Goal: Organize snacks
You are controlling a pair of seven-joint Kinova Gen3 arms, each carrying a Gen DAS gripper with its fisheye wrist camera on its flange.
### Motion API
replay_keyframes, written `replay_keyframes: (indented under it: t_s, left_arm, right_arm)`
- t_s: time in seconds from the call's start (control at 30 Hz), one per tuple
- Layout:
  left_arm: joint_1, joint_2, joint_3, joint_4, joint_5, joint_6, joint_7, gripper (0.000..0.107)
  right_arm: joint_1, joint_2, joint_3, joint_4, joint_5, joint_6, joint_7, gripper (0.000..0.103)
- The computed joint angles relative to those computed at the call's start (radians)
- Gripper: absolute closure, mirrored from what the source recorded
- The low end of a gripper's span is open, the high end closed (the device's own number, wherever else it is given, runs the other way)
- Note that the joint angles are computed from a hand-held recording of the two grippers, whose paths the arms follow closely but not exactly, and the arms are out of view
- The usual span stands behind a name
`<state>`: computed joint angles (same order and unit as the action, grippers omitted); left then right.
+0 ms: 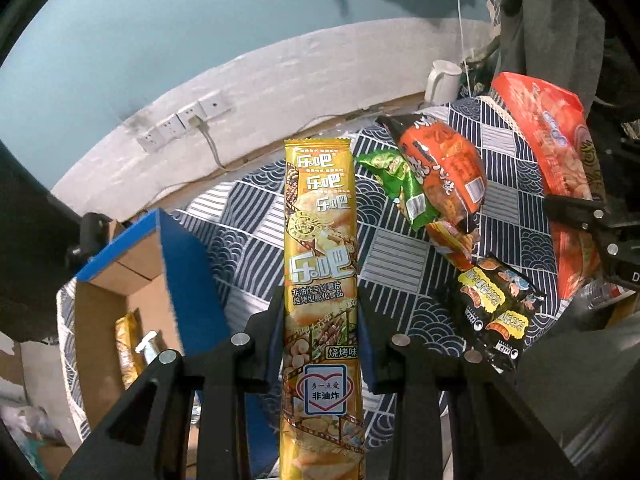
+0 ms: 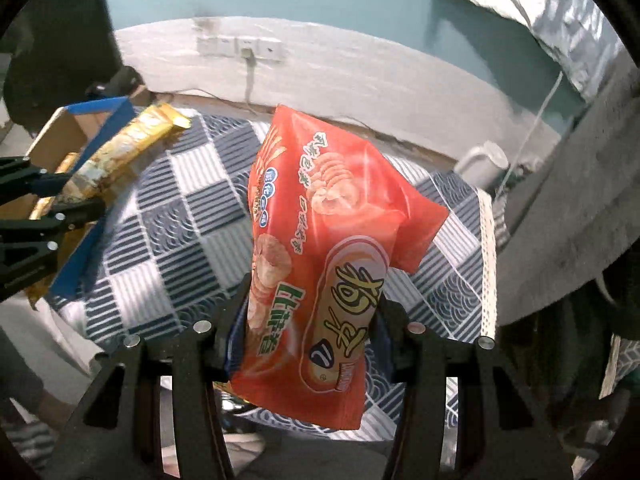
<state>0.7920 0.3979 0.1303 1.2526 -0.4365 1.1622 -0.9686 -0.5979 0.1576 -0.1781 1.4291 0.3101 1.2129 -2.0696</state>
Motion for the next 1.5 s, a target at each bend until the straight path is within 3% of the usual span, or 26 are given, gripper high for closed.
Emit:
replay_keyframes:
  t_s: [0.3, 0.6, 1.1, 1.5]
  left_arm:
    - [0.000, -0.085, 0.008, 0.081, -0.057, -0.019, 0.043, 0.076]
    - [-0.066, -0.181, 0.034, 0.191, -0.089, -0.047, 0.087, 0.076]
    - [-0.255, -0.329, 0.066, 0.370, -0.083, -0.103, 0.132, 0.076]
    - [-0.403, -0.389, 0.057, 0.483, -0.018, -0.171, 0.108, 0.076]
  right_arm:
    - [-0.053, 0.045, -0.010, -0.075, 0.013, 0.000, 0.008, 0.053]
    - [-0.133, 0.126, 0.001, -0.232, 0.015, 0.031, 0.027, 0.053]
    - [-0.257, 0.324, 0.049, -0.547, -0.054, 0.110, 0.124, 0.053]
    - [-0.319, 0.552, 0.090, -0.894, -0.165, 0.256, 0.224, 0.052]
